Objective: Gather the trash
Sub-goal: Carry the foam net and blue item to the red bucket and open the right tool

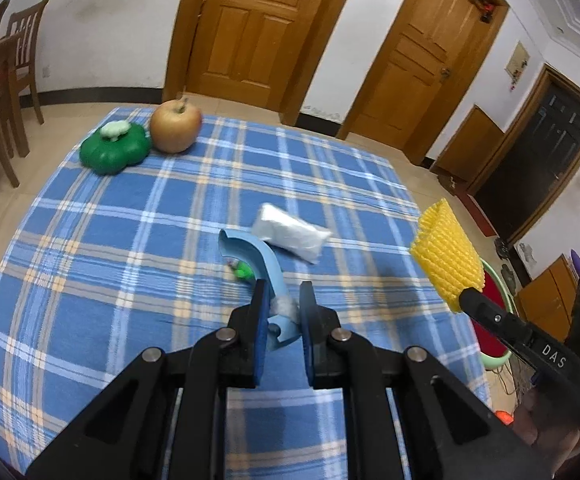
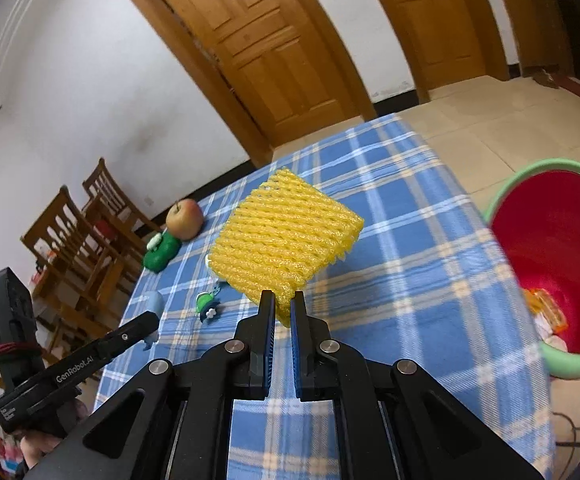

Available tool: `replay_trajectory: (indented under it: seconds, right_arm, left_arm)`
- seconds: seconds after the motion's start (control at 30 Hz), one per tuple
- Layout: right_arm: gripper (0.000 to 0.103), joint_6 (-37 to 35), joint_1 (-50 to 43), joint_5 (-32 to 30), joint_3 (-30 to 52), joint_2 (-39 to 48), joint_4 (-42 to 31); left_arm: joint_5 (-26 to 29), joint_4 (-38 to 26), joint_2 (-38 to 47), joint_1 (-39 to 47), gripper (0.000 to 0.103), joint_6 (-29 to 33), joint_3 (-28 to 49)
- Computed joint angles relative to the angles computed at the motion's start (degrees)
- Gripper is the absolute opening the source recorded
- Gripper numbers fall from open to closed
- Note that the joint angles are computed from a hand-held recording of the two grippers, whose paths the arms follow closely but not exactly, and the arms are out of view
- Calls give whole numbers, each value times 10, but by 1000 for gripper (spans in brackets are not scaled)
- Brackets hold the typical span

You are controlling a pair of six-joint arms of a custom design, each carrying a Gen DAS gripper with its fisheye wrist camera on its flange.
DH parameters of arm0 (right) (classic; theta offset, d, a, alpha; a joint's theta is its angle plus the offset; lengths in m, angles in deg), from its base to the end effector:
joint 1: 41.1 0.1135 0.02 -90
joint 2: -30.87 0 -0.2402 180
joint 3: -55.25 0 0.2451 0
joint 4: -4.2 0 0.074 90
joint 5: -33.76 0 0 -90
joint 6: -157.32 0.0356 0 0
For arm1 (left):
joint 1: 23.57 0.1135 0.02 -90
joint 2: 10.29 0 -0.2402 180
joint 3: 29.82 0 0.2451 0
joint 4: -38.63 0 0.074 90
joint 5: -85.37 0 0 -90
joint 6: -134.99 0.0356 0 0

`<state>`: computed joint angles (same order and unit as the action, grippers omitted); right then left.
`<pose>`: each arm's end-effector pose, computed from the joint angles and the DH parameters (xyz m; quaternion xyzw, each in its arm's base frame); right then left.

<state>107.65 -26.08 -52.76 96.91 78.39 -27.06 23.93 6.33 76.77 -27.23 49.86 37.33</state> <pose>0.1830 0.0469 0.1995 0.2093 0.8703 0.1826 0.4068 0.3009 -0.0363 0.1867 0.1478 0.9084 -0.2300 0.3163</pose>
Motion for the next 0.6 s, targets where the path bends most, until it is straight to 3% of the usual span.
replay_trajectory:
  seconds: [0.37, 0.6]
  right_arm:
    - [7, 1, -85, -4, -33, -217, -167]
    - [7, -43, -240, -79, -46, -337, -292]
  left_arm:
    - [7, -26, -70, -80, 14, -12, -20]
    - [-8, -27, -77, -165, 14, -31, -16]
